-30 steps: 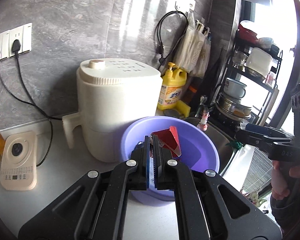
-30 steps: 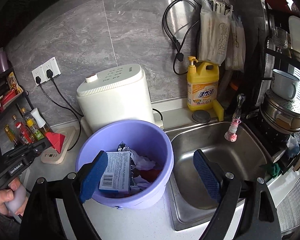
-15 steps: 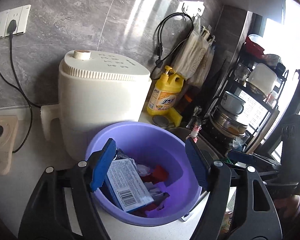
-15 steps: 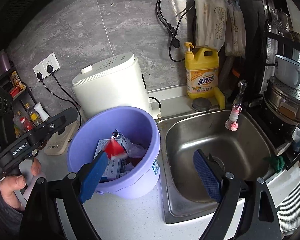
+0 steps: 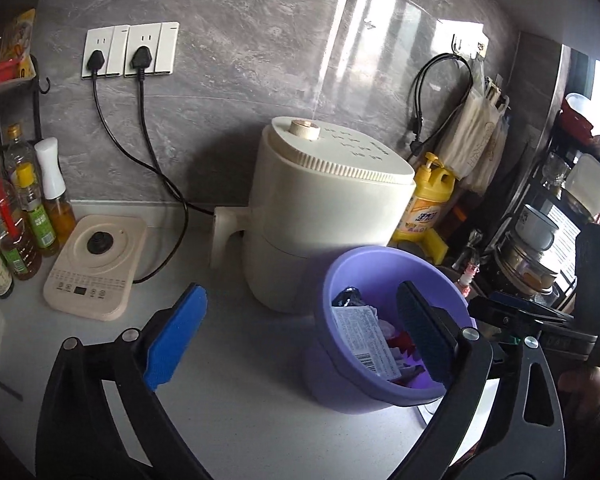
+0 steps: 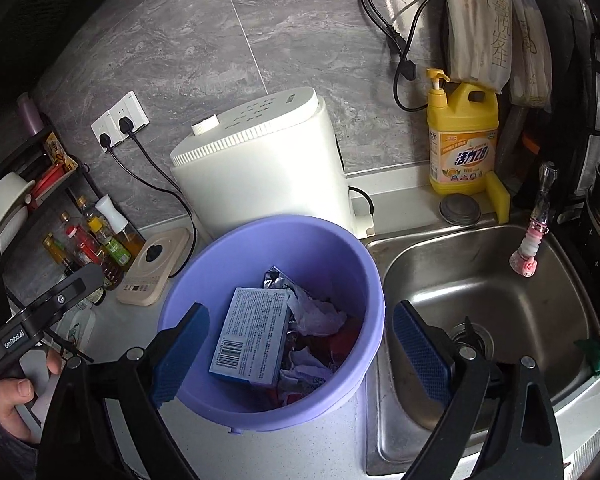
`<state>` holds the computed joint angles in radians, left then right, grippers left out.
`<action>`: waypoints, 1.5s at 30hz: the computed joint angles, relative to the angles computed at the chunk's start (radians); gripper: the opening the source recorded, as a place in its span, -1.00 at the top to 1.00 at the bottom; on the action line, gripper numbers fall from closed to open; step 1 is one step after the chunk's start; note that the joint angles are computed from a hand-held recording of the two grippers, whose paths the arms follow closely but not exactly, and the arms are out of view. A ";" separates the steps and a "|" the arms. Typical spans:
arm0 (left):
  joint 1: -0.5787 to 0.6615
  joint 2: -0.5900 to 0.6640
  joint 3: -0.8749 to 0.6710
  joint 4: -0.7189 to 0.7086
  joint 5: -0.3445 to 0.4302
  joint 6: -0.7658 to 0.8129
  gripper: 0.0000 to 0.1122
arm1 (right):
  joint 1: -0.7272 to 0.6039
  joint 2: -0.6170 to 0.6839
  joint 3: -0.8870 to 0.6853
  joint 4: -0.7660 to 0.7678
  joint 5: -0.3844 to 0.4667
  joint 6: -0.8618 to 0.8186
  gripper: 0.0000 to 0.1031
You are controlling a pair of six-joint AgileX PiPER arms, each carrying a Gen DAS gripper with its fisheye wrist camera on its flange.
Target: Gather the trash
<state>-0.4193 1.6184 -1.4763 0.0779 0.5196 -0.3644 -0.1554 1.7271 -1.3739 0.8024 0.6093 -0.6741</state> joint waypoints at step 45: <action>1.130 -0.530 0.334 -1.074 0.682 1.376 -0.73 | 0.899 -0.421 0.347 -1.667 -0.011 2.016 -0.85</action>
